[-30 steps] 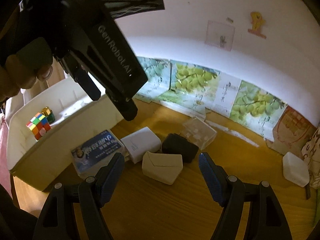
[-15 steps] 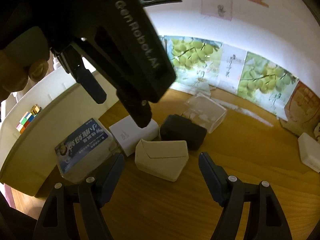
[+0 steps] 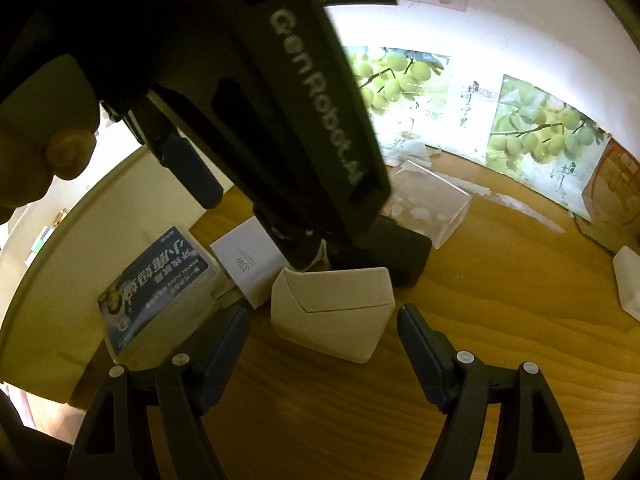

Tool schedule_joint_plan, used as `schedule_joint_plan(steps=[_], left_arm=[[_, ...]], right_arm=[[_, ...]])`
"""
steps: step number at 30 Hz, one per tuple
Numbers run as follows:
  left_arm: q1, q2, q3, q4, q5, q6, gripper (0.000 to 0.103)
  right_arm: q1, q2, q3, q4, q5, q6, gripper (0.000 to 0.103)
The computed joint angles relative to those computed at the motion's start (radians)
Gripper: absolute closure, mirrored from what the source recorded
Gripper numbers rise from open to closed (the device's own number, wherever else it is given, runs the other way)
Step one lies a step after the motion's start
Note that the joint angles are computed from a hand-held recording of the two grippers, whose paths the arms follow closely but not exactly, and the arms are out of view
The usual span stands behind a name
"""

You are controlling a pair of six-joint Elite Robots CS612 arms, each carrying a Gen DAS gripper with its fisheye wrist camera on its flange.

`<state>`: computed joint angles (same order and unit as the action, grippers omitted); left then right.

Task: Organize rigid objects
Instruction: 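Move the left tool to the white charger while the right tool approaches the cream angular case, then close the left tool on the white charger while the right tool grasps the cream case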

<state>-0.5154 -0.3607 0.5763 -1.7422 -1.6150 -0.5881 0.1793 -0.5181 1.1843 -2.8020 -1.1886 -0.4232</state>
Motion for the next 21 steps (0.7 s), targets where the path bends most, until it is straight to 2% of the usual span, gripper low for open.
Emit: schedule_joint_plan(steps=[9,15,21], left_arm=[[0.009,0.010,-0.007,-0.014,-0.046,0.008,0.026],[0.017,0.009,-0.003,-0.026,-0.077,-0.002,0.027],[0.026,-0.003,0.030,-0.054,-0.094,0.000,0.031]], right_arm=[[-0.002,0.035,-0.062,0.049,0.001,-0.005,0.026],[-0.001,0.032,-0.053,0.035,-0.004,-0.003,0.026],[0.004,0.033,-0.055,0.024,-0.032,0.000,0.031]])
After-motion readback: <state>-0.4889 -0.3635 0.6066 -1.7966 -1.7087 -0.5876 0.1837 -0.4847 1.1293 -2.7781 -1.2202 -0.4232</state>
